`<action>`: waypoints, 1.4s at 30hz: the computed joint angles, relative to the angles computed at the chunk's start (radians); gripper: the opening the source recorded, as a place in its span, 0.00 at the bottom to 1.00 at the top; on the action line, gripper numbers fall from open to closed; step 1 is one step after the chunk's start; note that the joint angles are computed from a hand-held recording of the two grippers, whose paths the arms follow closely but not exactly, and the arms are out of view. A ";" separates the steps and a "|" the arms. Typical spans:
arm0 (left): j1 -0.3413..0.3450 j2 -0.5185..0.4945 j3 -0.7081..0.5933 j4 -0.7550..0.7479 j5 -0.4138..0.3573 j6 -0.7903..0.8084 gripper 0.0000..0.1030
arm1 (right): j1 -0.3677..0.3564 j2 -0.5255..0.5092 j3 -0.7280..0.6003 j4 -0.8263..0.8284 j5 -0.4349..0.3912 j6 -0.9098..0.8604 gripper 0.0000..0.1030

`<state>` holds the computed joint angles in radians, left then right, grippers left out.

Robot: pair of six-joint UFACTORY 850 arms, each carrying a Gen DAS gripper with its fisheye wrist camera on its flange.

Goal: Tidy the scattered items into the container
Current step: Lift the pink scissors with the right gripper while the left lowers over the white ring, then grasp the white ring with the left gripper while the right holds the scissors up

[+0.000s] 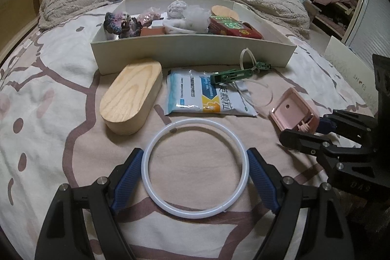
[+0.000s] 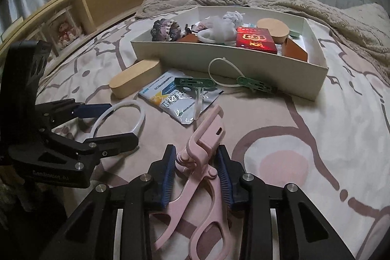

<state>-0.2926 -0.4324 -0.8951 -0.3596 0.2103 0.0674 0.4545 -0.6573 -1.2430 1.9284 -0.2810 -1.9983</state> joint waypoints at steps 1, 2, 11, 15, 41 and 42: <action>-0.003 0.005 0.004 -0.025 0.009 0.027 0.82 | 0.001 0.002 0.003 0.012 0.005 -0.002 0.33; -0.005 0.010 0.008 -0.039 0.019 0.043 0.82 | 0.001 0.005 0.005 0.024 0.011 0.000 0.33; -0.004 0.055 0.035 -0.017 0.057 0.024 0.82 | 0.001 0.046 0.037 0.170 0.029 -0.096 0.33; -0.001 0.079 0.047 -0.030 0.080 0.036 0.82 | -0.003 0.069 0.050 0.236 0.028 -0.146 0.33; 0.059 0.052 -0.129 -0.086 0.118 0.170 0.82 | -0.048 0.079 -0.074 0.349 0.001 -0.223 0.33; 0.062 0.038 -0.148 -0.074 0.107 0.160 0.82 | -0.049 0.077 -0.078 0.346 -0.002 -0.219 0.33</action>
<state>-0.2309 -0.3941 -1.0432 -0.4338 0.3174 0.2277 0.4051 -0.5801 -1.3209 2.2749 -0.2833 -2.2171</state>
